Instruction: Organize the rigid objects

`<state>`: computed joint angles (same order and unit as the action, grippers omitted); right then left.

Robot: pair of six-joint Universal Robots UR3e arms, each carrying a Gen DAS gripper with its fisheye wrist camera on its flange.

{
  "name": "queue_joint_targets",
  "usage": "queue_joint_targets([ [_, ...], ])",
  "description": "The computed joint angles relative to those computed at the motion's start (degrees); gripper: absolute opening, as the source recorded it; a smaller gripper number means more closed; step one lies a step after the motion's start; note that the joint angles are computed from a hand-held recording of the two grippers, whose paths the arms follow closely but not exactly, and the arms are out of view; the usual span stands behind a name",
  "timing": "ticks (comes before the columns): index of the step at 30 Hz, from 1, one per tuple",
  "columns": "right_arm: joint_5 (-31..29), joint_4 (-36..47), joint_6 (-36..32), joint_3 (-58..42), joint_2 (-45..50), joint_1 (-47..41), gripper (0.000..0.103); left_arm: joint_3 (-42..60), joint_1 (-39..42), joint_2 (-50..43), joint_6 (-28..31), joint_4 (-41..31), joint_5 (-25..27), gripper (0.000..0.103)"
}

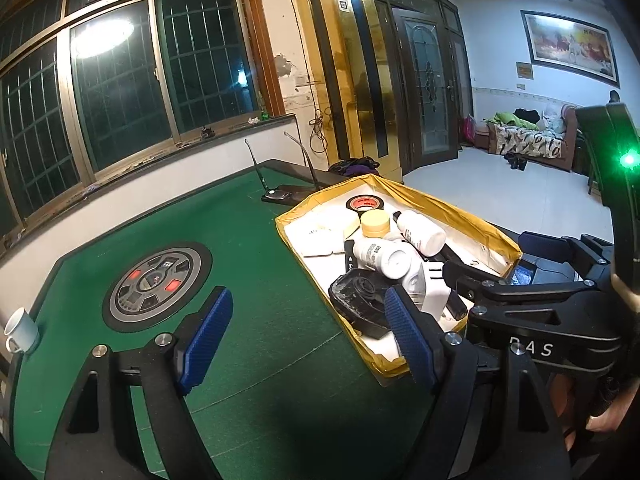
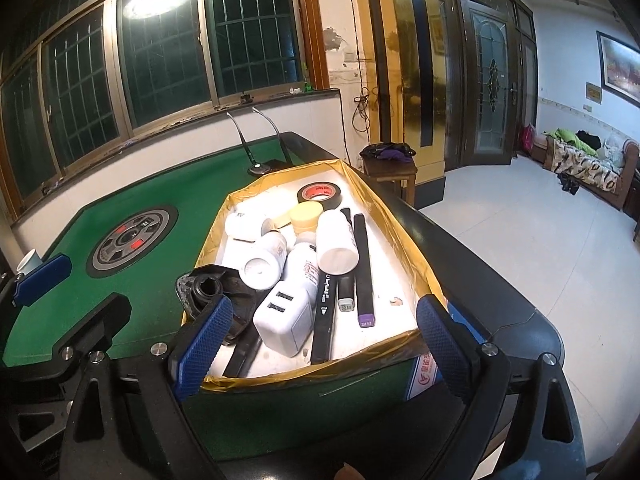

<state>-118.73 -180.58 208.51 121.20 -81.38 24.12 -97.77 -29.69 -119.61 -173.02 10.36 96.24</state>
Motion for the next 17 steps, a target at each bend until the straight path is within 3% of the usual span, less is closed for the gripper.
queue_joint_targets([
  [7,0.9,0.3,0.5,0.6,-0.8,-0.8,0.091,-0.6,-0.1,0.7,1.0,-0.5,-1.4,0.079],
  [17,1.7,-1.1,0.5,2.0,-1.5,-1.5,0.091,-0.8,-1.7,-0.1,2.0,1.5,1.5,0.079],
])
